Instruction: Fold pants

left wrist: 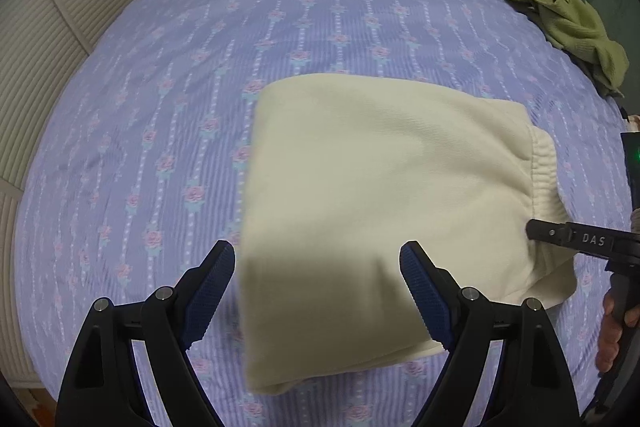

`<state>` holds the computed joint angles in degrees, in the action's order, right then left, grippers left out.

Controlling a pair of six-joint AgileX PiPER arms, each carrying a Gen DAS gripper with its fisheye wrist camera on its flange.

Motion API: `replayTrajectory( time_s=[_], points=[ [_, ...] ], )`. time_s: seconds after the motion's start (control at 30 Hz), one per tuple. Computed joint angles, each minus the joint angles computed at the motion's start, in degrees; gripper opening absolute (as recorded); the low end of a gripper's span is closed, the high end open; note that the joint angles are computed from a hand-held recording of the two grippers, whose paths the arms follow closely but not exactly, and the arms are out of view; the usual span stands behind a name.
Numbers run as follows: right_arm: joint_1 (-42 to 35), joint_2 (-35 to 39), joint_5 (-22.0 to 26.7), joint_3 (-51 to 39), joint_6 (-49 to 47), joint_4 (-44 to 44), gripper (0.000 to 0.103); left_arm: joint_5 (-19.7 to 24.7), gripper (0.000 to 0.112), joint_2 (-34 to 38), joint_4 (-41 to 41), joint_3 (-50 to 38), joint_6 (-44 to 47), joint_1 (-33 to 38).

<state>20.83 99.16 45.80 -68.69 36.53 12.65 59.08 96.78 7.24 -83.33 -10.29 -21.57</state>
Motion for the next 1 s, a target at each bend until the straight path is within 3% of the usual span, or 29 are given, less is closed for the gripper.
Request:
replayTrajectory(
  time_s=[0.17, 0.27, 0.37, 0.57, 0.73, 1.0],
  points=[
    [0.80, 1.82, 2.13, -2.98, 2.14, -3.02, 0.041, -2.03, 0.085, -1.23, 0.77, 2.73, 2.29, 3.19],
    [4.20, 5.70, 7.89, -10.51, 7.60, -9.33, 0.041, -3.61, 0.087, -1.80, 2.74, 4.65, 2.83, 5.37],
    [6.94, 9.25, 14.70, -17.61, 10.29, -15.14, 0.041, -3.95, 0.087, -1.74, -1.41, 4.84, 7.10, 9.45],
    [8.26, 13.89, 20.11, -24.90, 11.04, -18.66, 0.041, -4.15, 0.089, -1.38, -17.52, 5.23, 18.00, 16.55],
    [8.19, 13.54, 19.14, -23.74, 11.64, -18.64, 0.041, -2.99, 0.091, 3.54, -27.26, 4.40, 25.15, 19.52],
    [8.87, 15.45, 19.80, -25.56, 11.65, -20.09, 0.043, 5.18, 0.091, 17.08, -40.26, -3.92, 28.26, 22.69]
  ],
)
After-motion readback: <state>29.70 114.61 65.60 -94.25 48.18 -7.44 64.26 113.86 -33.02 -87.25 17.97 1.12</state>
